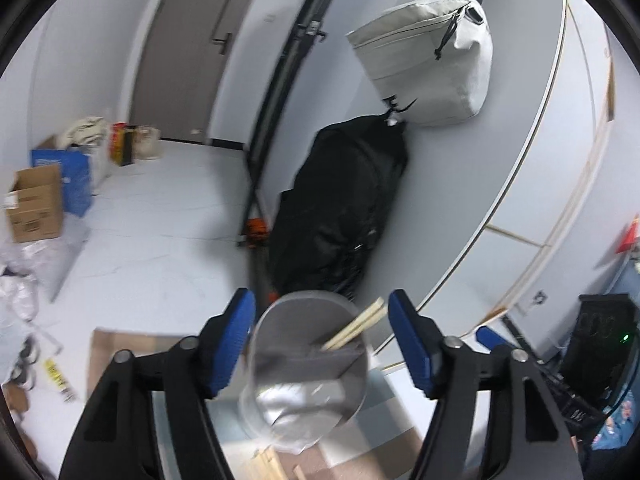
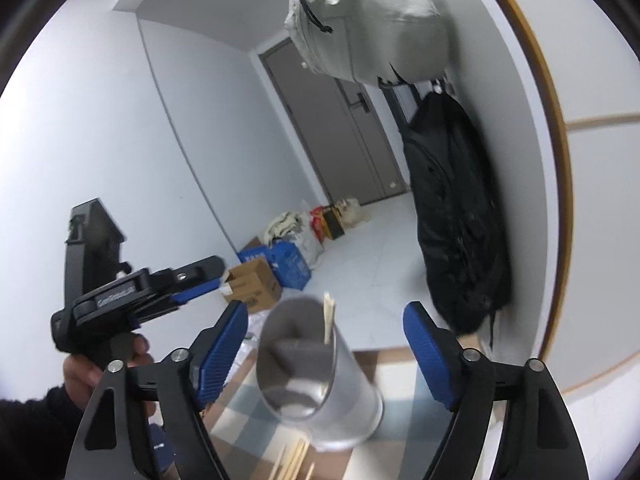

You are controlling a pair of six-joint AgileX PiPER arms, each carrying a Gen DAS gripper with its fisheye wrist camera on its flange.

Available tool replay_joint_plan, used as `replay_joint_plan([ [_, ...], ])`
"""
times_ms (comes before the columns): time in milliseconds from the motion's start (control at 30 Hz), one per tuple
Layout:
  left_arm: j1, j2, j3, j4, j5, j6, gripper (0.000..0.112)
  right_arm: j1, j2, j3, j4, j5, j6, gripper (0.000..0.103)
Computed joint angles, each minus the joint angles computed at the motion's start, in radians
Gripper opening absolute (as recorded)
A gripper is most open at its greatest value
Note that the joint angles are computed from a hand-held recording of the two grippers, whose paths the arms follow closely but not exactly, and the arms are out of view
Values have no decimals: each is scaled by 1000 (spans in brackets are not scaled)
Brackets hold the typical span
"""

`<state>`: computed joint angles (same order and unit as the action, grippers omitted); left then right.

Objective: Organize utensils
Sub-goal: 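Carry both chopsticks over the white holder and open both tools to drop them in, then lower the left tool to the chopstick pile and grasp one chopstick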

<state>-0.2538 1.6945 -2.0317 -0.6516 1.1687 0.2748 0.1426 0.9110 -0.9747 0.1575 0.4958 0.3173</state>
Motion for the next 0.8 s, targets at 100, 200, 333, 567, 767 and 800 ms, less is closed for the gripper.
replay_joint_plan([
  [100, -14, -97, 151, 103, -40, -18, 72, 83, -23, 16, -135, 23, 136, 89],
  [200, -34, -154, 261, 188, -61, -53, 74, 132, -39, 33, -156, 44, 168, 97],
  [333, -86, -163, 336, 333, -53, -134, 74, 153, -50, 55, -125, 70, 168, 100],
  [567, -138, -119, 437, 513, -30, -291, 74, 178, -68, 83, -114, 96, 229, 102],
  [767, -157, -63, 419, 554, 14, -322, 74, 197, -71, 85, -122, 123, 240, 103],
  [800, -165, -52, 410, 568, 19, -327, 74, 194, -70, 83, -115, 131, 234, 103],
])
